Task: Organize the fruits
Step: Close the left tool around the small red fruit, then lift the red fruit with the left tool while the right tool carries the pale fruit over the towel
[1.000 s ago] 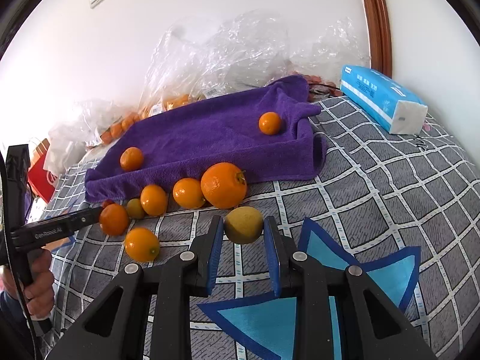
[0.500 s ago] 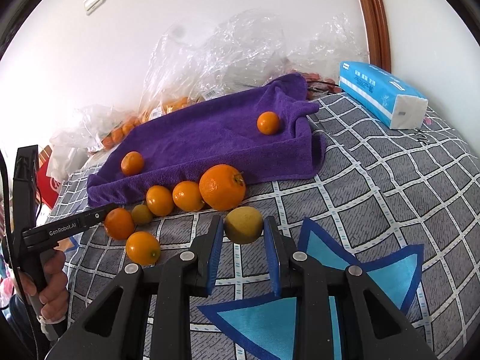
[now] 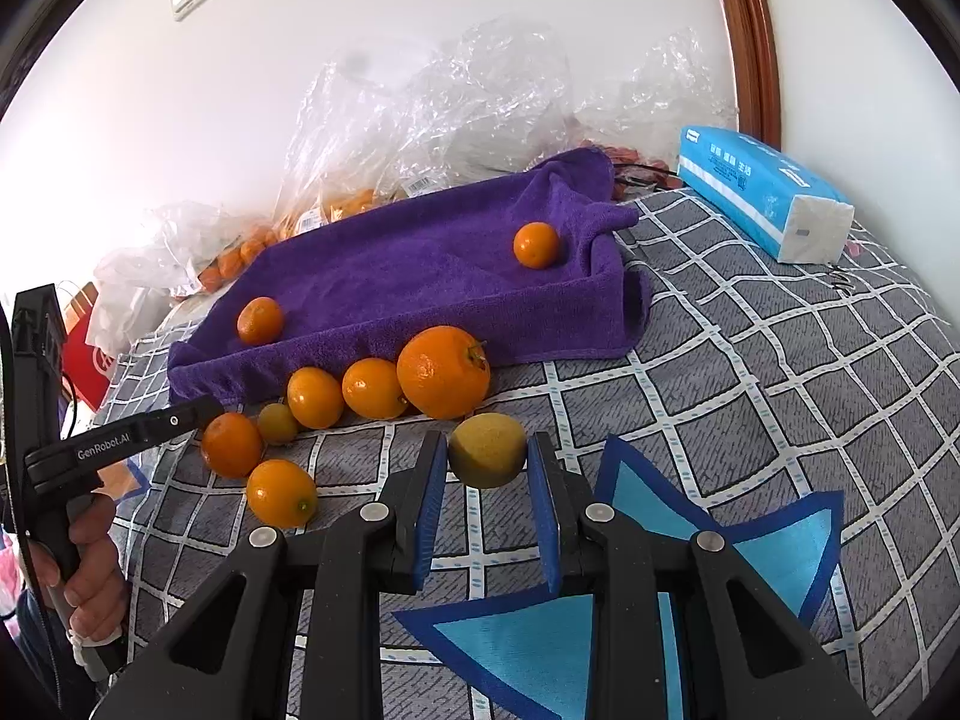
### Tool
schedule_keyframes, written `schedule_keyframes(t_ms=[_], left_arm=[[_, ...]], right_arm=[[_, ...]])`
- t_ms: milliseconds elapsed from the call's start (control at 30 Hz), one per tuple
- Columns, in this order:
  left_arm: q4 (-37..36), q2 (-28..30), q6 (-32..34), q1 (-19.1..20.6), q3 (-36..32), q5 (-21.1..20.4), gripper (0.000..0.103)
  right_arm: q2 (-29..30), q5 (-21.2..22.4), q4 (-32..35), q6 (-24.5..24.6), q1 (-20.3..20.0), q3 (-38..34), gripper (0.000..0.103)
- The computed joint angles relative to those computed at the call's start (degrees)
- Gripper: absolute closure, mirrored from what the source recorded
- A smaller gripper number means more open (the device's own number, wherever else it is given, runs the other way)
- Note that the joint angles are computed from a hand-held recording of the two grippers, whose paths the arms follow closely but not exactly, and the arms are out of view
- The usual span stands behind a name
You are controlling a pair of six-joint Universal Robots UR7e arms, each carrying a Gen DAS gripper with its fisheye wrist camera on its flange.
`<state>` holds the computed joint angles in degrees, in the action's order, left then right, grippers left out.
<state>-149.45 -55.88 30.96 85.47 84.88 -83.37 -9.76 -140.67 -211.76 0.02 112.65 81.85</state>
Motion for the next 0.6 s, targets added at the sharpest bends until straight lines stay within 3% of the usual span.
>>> schedule_keyframes(t_ms=[600], left_arm=[[-3.8, -1.2, -0.7, 0.2, 1.1, -2.5, 0.08]], right_arm=[[-0.5, 0.1, -2.3, 0.8, 0.2, 1.2, 0.075]])
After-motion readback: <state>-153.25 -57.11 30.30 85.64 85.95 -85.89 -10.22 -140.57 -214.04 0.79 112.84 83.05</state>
